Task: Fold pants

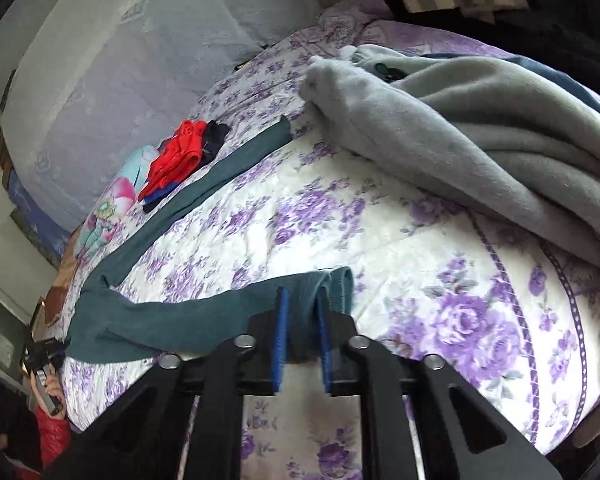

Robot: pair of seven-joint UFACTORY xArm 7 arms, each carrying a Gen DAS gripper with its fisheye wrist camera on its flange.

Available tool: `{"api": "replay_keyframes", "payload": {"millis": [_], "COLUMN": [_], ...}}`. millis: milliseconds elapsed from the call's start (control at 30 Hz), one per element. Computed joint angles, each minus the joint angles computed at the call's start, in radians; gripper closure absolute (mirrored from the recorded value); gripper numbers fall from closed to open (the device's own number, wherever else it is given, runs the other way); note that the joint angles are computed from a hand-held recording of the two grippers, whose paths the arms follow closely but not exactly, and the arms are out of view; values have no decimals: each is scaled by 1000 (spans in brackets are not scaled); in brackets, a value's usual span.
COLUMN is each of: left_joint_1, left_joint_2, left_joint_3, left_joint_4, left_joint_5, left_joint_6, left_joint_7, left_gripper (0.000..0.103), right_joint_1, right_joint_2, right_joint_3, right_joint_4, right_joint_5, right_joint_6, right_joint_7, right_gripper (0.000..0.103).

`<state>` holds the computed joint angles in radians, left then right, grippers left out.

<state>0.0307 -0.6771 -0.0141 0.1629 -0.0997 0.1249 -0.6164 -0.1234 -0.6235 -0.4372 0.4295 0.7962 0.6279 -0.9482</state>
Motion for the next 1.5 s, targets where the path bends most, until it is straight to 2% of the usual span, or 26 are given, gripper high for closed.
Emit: {"api": "replay_keyframes", "payload": {"millis": [100, 200, 300, 367, 433, 467, 567, 600, 633, 700, 800, 900, 933, 1000, 1067, 1100, 1133, 1167, 1233, 1267, 1400, 1500], "left_joint_1": [4, 3, 2, -4, -12, -21, -30, -29, -26, -19, -20, -27, -28, -26, -17, -11, -1, 16, 52, 53, 9, 14], "left_joint_2": [7, 7, 11, 10, 9, 9, 8, 11, 16, 19, 23, 22, 22, 22, 26, 26, 26, 25, 22, 26, 22, -16], "left_joint_3": [-5, -1, 1, 7, 17, 30, 39, 37, 34, 24, 23, 32, 33, 30, 20, 12, 0, -20, -63, -62, 11, 15], "left_joint_4": [4, 2, -1, -5, -12, -14, -16, -13, -9, -4, -2, -6, -6, -6, -2, 0, 4, 10, 37, 57, 159, 231], "left_joint_5": [4, 5, 2, -5, -11, -16, -23, -24, -22, -18, -19, -24, -26, -26, -23, -20, -16, -9, 14, 23, 15, 18], "left_joint_6": [-1, -3, -17, -27, -37, -42, -45, -43, -41, -37, -40, -47, -48, -47, -42, -36, -26, -12, 38, 60, 105, 134], "left_joint_7": [-2, 1, -1, -5, -3, 3, 12, 13, 15, 18, 19, 23, 24, 24, 21, 17, 10, -2, -31, -34, 4, 20], "left_gripper": [94, 94, 94, 94, 94, 94, 94, 94, 94, 93, 93, 92, 92, 92, 92, 92, 92, 92, 95, 98, 98, 98], "right_joint_1": [21, 121, 272, 305, 268, 259, 218, 194, 169, 117, 76, 74, 76, 72, 63, 56, 45, 34, 25, 19, -4, 2], "right_joint_2": [-58, -39, 124, 309, 423, 449, 403, 370, 333, 288, 299, 371, 405, 462, 495, 509, 524, 532, 499, 479, 434, 386], "right_joint_3": [50, 35, -37, -59, -7, -6, -11, -10, -4, -3, -6, 36, 47, 71, 100, 113, 121, 130, 174, 192, 243, 256], "right_joint_4": [-24, 48, 232, 386, 454, 470, 408, 369, 326, 270, 258, 284, 302, 330, 342, 349, 360, 368, 370, 381, 502, 567], "right_joint_5": [-2, 37, 138, 171, 150, 156, 253, 252, 246, 227, 237, 302, 330, 386, 447, 472, 493, 508, 522, 523, 499, 496], "right_joint_6": [-87, -173, -226, -172, -227, -213, -168, -149, -136, -69, 59, 61, 77, 104, 93, 93, 117, 136, 89, 82, 119, 84], "right_joint_7": [-12, -31, -70, -54, 8, 15, -44, -49, -48, -30, -11, -18, -24, -27, -51, -57, -59, -57, -83, -105, -74, -79], "right_gripper": [100, 101, 101, 101, 96, 96, 91, 85, 85, 85, 84, 66, 64, 65, 70, 82, 100, 99, 99, 99, 99, 99]}}
